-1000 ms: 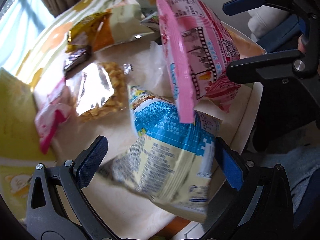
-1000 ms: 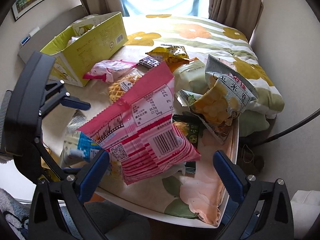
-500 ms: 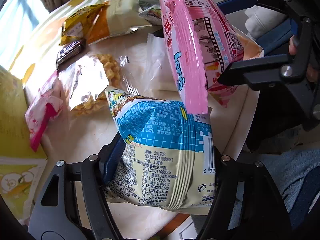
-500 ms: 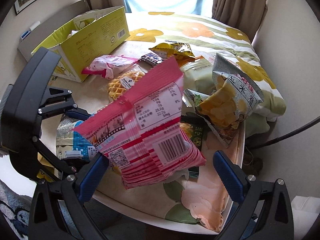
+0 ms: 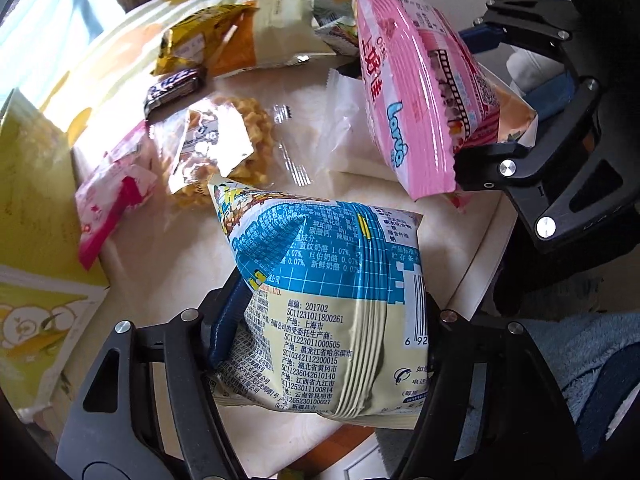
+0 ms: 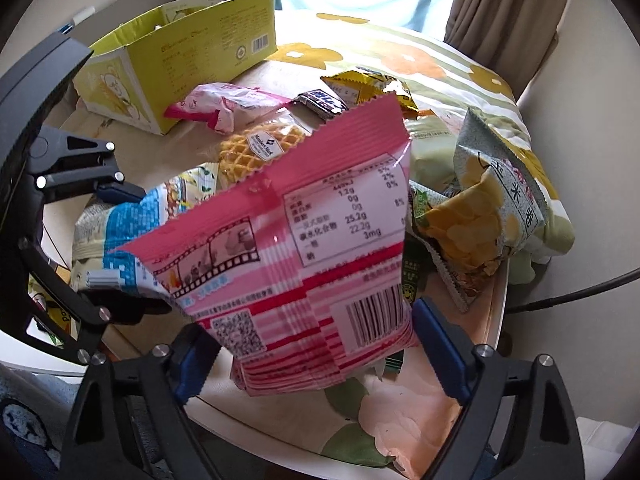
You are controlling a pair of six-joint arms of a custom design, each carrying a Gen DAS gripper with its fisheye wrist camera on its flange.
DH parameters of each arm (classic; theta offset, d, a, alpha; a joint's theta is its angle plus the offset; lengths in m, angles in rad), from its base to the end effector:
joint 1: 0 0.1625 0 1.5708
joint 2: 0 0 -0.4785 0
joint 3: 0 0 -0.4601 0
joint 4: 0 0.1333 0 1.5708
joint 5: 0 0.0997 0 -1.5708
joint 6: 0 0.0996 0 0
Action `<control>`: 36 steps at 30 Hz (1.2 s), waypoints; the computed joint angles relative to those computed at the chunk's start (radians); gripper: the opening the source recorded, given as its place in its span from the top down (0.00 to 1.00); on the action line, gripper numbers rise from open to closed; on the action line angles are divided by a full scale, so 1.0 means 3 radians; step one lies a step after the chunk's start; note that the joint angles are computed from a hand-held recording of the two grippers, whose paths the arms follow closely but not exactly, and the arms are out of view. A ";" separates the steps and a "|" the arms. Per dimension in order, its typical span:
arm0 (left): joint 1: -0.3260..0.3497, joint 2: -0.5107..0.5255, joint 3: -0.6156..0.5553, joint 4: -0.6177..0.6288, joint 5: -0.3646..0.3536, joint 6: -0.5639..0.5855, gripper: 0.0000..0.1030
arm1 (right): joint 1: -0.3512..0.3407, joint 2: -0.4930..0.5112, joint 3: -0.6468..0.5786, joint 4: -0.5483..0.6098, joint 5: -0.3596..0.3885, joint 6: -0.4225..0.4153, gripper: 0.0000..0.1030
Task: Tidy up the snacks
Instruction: 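Carry both bags over the yellow box and release them inside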
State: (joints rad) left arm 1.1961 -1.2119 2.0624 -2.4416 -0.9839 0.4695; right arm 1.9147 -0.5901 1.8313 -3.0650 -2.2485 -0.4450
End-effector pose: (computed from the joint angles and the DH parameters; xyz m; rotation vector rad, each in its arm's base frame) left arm -0.0343 -0.6021 0.1838 1.0393 2.3334 0.0107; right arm 0.2901 -0.5998 -0.0567 0.8370 -2.2953 0.2665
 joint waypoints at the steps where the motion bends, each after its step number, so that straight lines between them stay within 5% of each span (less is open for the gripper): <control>1: -0.0007 -0.0016 0.0008 -0.0008 0.0009 -0.0019 0.37 | 0.0002 0.0000 0.0008 -0.0024 -0.0004 -0.0015 0.18; 6: -0.0078 -0.0059 0.0051 -0.0037 0.0062 -0.0142 0.37 | 0.0005 -0.0055 0.0064 -0.0057 0.0051 -0.0004 0.28; 26: -0.0496 -0.0575 0.0061 -0.0249 0.0442 -0.0682 0.37 | 0.0334 -0.0321 -0.0111 -0.0007 0.0230 -0.0095 0.29; 36: -0.0250 -0.0684 -0.0421 -0.0418 0.0492 -0.0508 0.37 | 0.0558 0.0052 -0.0851 0.0132 0.0319 -0.0176 0.29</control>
State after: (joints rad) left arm 1.1212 -1.4170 1.9360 -2.5669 -0.8363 0.3170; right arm 2.0822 -0.5746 1.5758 -3.0254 -2.1527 -0.4977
